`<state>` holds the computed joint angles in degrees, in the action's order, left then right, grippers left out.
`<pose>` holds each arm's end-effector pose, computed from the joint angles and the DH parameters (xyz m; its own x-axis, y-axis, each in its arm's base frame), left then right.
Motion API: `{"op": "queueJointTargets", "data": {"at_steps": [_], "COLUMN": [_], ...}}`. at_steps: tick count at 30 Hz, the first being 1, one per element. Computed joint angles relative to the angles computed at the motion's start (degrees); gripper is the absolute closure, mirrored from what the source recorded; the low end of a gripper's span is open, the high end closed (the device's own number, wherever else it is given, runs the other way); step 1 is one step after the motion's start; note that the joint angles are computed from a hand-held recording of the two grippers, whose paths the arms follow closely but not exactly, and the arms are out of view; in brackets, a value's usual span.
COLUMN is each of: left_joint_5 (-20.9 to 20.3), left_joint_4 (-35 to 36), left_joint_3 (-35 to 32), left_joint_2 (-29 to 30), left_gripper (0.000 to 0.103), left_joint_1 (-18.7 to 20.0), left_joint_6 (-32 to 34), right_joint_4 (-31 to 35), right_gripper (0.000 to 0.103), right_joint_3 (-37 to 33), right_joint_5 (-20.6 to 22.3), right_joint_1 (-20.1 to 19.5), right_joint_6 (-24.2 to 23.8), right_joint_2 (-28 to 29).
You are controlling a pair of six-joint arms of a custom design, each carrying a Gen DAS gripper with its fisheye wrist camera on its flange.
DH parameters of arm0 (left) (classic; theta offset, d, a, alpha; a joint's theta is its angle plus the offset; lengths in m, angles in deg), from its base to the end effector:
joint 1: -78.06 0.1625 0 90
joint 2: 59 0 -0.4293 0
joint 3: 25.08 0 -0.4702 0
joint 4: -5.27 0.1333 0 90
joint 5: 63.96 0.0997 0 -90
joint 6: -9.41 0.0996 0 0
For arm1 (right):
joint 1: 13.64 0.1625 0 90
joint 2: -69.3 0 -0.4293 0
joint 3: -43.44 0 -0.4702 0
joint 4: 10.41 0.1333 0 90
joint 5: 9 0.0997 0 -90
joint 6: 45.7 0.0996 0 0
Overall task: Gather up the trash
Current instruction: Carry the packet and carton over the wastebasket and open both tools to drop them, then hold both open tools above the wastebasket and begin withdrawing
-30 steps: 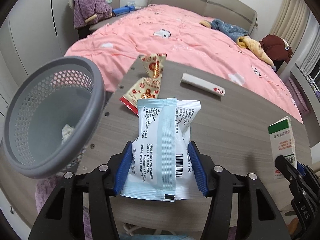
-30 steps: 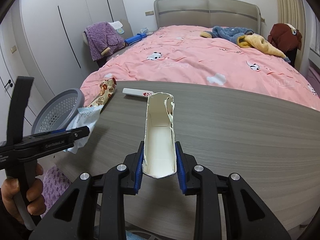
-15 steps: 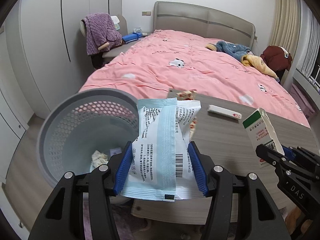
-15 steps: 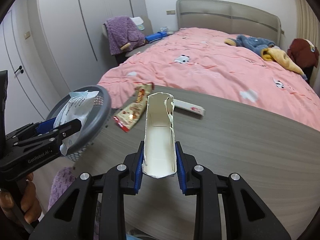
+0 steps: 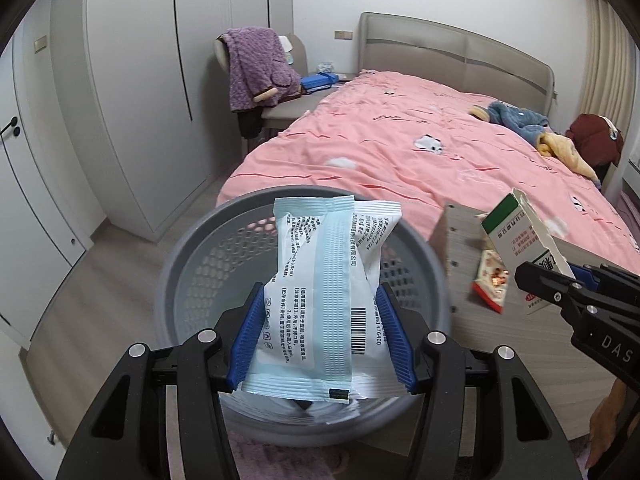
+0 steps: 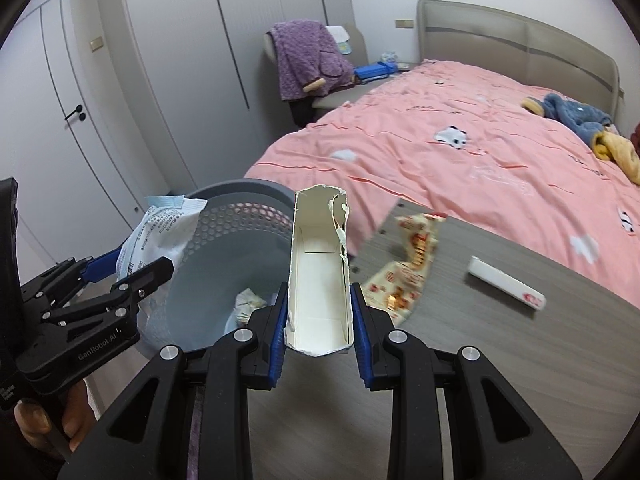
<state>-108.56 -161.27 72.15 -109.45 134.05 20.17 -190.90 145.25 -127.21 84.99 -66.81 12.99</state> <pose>-0.2315 -0.7083 0.1396 -0.6754 0.2324 -0.6999 0.6226 0.6883 -0.3722 0.1903 -0.6794 0.1927 -0.8213 -0.0670 0.5665 -0.4308 0.7237 -0.5391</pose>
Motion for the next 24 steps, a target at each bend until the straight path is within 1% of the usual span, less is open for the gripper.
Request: {"op": "queueJointTargets", "data": {"at_steps": [4, 9, 13, 20, 21, 23, 24], "left_joint_5": [0.6, 0.2, -0.1, -0.5, -0.5, -0.3, -0.2], "left_joint_4": [0.6, 1.0, 1.5, 1.4, 1.5, 1.8, 1.8], "left_joint_3": [-1.5, -3.0, -4.7, -5.4, -5.5, -5.4, -5.3], "left_joint_2": [0.4, 0.9, 1.7, 2.0, 1.9, 1.8, 1.6], "left_gripper": [0.049, 0.049, 0.049, 0.048, 0.048, 0.042, 0.042], "left_joint_1": [1.7, 3.3, 4.5, 5.1, 5.2, 5.3, 5.3], "left_joint_6": [0.3, 0.6, 0.8, 0.8, 0.7, 0.2, -0.1], "right_joint_4": [2.7, 6.9, 9.4, 10.5, 10.1, 9.1, 8.5], "right_gripper": [0.075, 0.075, 0.075, 0.072, 0.069, 0.055, 0.054], "right_joint_3": [-3.9, -8.2, -10.5, -12.4, -12.5, -12.4, -12.2], "right_joint_5": [1.0, 1.4, 1.9, 1.7, 1.5, 1.3, 1.3], "right_joint_1": [0.7, 1.4, 1.2, 1.4, 1.5, 1.6, 1.7], "right_joint_6": [-0.2, -0.6, 0.1, 0.0, -0.3, -0.7, -0.9], "right_joint_2": [3.4, 7.1, 8.9, 10.7, 10.9, 11.0, 11.0]}}
